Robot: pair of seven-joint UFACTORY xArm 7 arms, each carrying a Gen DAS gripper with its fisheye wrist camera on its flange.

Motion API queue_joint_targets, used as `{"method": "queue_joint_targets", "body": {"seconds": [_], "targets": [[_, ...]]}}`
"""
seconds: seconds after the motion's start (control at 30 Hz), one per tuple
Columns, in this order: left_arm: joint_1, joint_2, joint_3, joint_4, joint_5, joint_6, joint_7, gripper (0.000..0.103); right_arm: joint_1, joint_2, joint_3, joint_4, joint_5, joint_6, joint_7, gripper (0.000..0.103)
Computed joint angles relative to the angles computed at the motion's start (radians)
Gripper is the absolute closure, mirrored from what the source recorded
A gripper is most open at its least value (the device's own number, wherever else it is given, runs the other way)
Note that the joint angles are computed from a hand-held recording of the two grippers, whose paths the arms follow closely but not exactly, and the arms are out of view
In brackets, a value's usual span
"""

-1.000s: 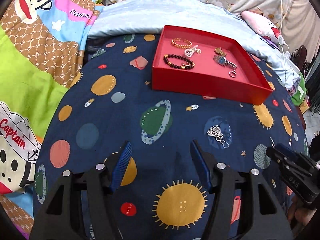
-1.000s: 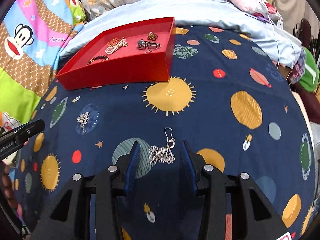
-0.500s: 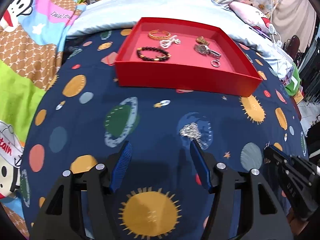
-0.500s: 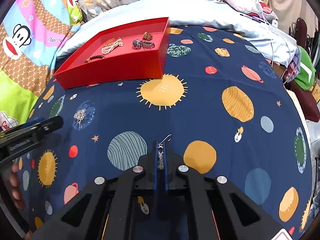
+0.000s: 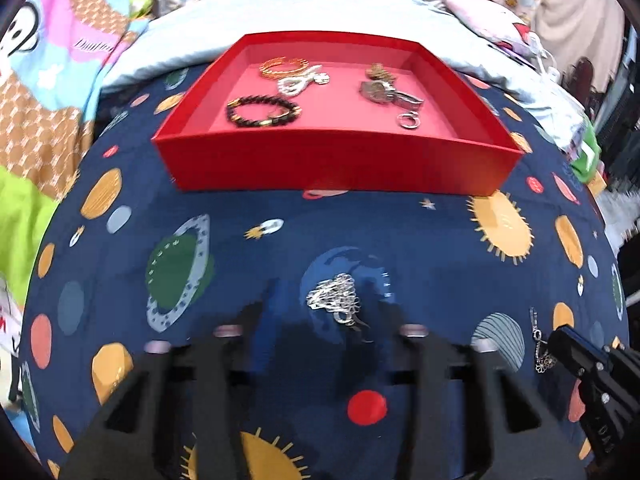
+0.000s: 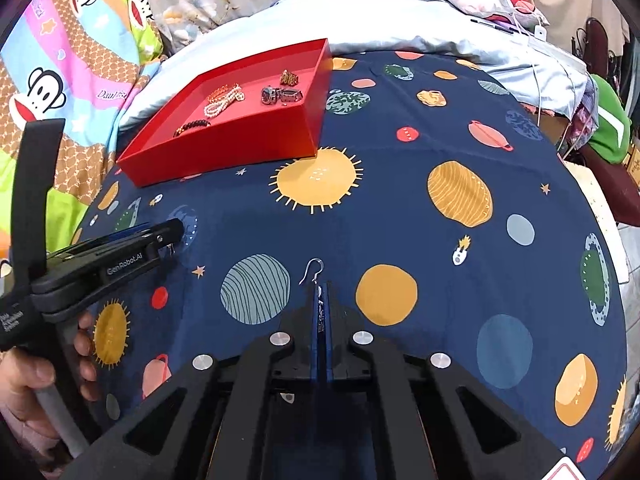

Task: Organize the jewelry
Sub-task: 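Grasp the silver filigree earring with the left tool while the right tool holds its earring, then carry both silver earrings into the red tray and open both tools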

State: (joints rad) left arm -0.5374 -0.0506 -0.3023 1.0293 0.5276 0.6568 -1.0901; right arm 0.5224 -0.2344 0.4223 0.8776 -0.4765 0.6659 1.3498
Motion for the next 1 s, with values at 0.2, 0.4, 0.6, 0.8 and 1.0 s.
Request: {"method": "queue_joint_targets", "body": {"seconds": [0.2,0.4,0.6,0.8,1.0], "targets": [[0.001,-0.009,0.001,-0.01,-0.041,-0.035,0.047,0.093,0.002,-0.008,0.0,-0.009,0.012,-0.019,-0.018,0.096],[0.009,-0.06,-0.006,-0.05,-0.079,-0.044,0.065,0.093,0.015,-0.002,0.004,-0.014,0.027,0.005,-0.034,0.08],[0.024,-0.111,-0.024,-0.076,-0.111,-0.036,0.08,0.093,0.022,0.003,0.013,-0.007,0.008,0.033,-0.027,0.087],[0.035,-0.152,-0.039,-0.101,-0.146,-0.036,0.094,0.093,0.03,-0.005,0.012,-0.011,0.011,0.03,-0.021,0.089],[0.045,-0.185,-0.052,-0.119,-0.171,-0.037,0.102,0.093,0.029,-0.017,0.02,-0.004,0.003,0.032,-0.013,0.101]]}}
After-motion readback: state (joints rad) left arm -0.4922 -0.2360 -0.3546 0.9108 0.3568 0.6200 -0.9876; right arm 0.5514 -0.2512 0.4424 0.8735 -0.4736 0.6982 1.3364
